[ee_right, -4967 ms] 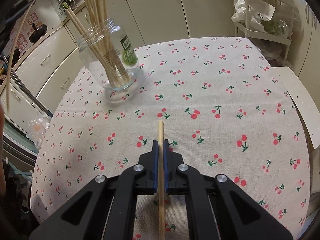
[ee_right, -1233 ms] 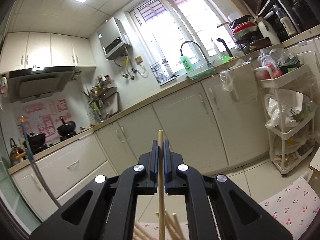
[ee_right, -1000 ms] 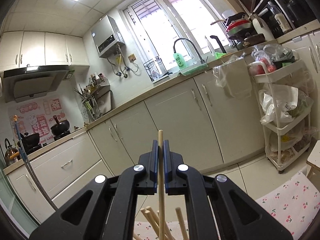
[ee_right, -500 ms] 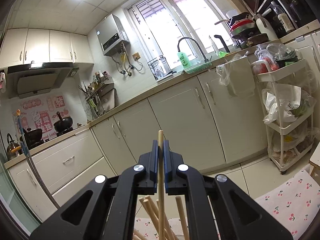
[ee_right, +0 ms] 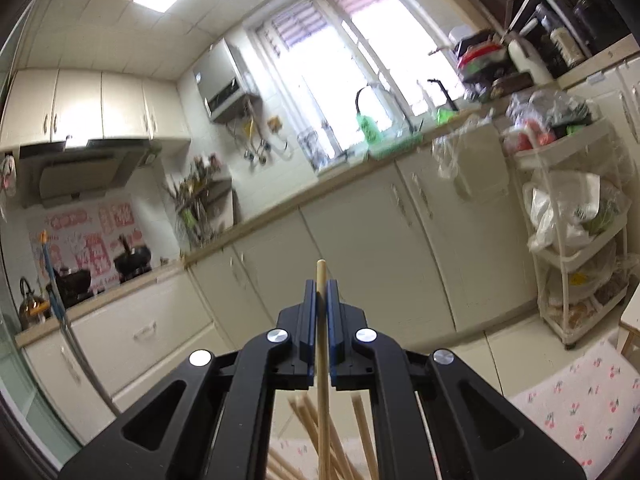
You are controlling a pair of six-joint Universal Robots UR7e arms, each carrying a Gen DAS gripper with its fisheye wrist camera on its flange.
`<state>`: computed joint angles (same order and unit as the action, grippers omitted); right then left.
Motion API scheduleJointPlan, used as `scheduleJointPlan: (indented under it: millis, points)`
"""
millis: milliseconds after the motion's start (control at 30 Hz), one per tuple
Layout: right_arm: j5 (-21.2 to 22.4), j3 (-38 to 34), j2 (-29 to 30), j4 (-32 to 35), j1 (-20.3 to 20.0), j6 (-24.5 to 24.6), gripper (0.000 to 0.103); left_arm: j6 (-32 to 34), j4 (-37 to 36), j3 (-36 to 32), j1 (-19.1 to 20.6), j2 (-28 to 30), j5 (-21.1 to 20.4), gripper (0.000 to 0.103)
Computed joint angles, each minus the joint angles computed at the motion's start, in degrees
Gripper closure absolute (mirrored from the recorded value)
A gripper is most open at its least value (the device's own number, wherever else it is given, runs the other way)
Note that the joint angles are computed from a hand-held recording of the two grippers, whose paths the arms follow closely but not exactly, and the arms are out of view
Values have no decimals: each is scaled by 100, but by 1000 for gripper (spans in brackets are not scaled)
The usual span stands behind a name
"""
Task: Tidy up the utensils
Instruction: 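Raise the right tool's stick over the jar and lower it inside, then open the right tool to release the stick and withdraw both tools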
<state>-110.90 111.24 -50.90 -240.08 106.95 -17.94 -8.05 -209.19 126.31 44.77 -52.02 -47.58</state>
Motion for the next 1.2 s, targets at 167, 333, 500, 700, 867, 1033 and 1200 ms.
scheduleJointPlan:
  millis: [167, 333, 500, 700, 867, 1033, 1200]
  points:
    - [-338, -421, 175, -151, 112, -61, 97, -74, 51, 4, 27, -12, -49, 32]
    - [-451, -401, 243, 41, 110, -23, 97, -104, 69, 2, 43, -24, -82, 32]
    - [-452, -178, 207, 78, 137, -66, 97, -121, 85, -5, 51, -27, -93, 32]
    - [-412, 117, 150, 184, 187, -339, 97, -151, 129, -12, 50, -16, -53, 31]
    - [-476, 384, 118, 248, 268, -803, 97, -106, 107, -31, 45, 19, -39, 30]
    - [-694, 498, 56, 478, 380, -1333, 86, 44, 12, -29, 14, 78, -15, 26]
    - [-876, 629, -65, 583, 507, -1626, 74, 130, -84, -11, -2, 89, -45, 23]
